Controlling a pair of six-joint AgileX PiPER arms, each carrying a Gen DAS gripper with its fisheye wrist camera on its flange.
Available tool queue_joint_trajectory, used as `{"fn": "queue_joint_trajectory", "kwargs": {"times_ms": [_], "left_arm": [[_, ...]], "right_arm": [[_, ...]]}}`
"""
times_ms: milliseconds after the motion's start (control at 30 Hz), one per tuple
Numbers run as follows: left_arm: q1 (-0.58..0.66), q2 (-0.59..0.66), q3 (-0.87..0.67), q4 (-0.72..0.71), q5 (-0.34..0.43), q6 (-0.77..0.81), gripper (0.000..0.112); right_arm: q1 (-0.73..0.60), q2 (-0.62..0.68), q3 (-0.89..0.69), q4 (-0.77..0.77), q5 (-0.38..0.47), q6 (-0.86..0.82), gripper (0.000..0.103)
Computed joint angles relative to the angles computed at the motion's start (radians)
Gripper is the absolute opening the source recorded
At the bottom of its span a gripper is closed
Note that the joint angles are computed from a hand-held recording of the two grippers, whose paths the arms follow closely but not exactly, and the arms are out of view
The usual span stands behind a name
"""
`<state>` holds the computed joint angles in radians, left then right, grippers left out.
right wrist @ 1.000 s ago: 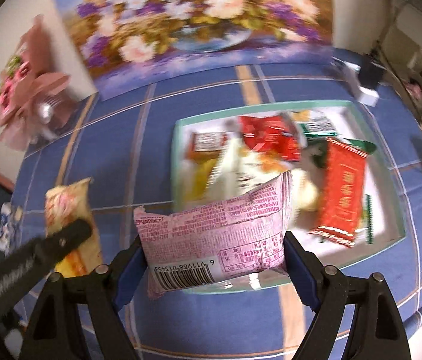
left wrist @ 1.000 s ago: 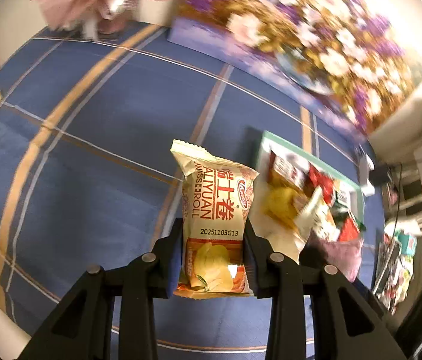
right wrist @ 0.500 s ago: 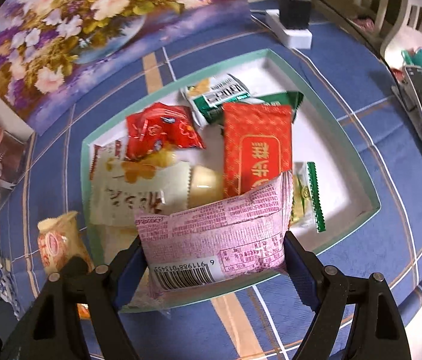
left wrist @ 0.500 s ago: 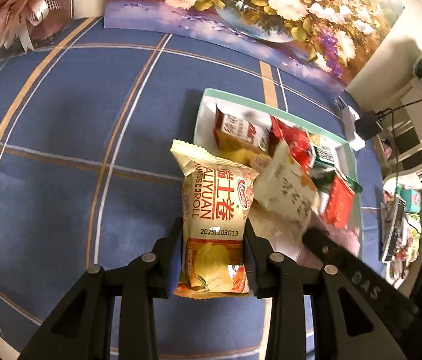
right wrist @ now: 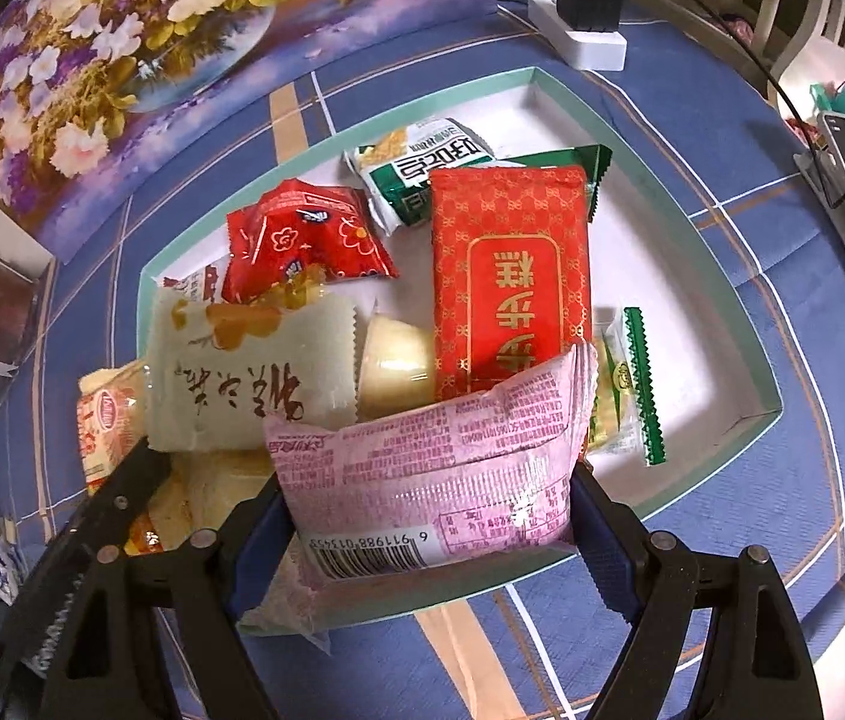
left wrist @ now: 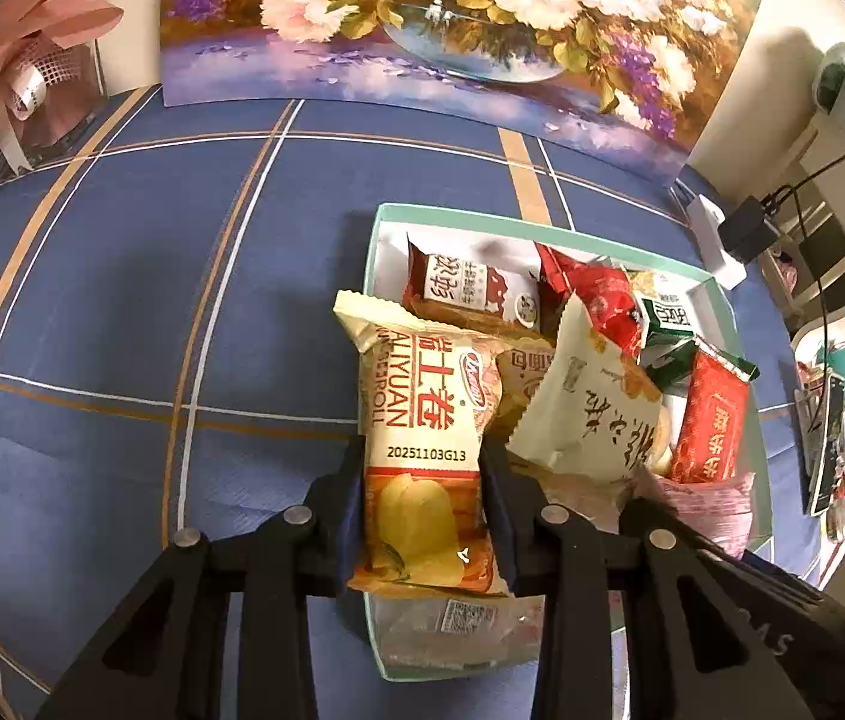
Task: Organize snacks
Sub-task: 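Carry the yellow bread roll bag and pink pack over the white tray, then open both tools to drop the yellow bag and pink pack into the tray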
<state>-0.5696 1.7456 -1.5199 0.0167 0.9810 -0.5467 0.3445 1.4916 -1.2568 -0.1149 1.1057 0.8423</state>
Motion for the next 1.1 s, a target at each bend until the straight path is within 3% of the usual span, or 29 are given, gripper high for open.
{"fn": "queue_joint_trajectory", "kwargs": {"times_ms": [267,900,1100], "left_arm": [[-0.022,0.024,-0.009,-0.023,-0.004,0.023,0.037],[0.035,0.044,0.032,-0.222,-0.055,0.118,0.039],[0.050,0.056,0.018,-0.241,-0.024,0.111,0.045]], "right_arm": [[-0.030,-0.017,0.017,0.004,0.001,0.003,0.087],[-0.080,-0.015,0.062,0.035,-0.045,-0.016,0.088],[-0.074,-0.010,0.066,0.031,-0.047,-0.012,0.088]]}}
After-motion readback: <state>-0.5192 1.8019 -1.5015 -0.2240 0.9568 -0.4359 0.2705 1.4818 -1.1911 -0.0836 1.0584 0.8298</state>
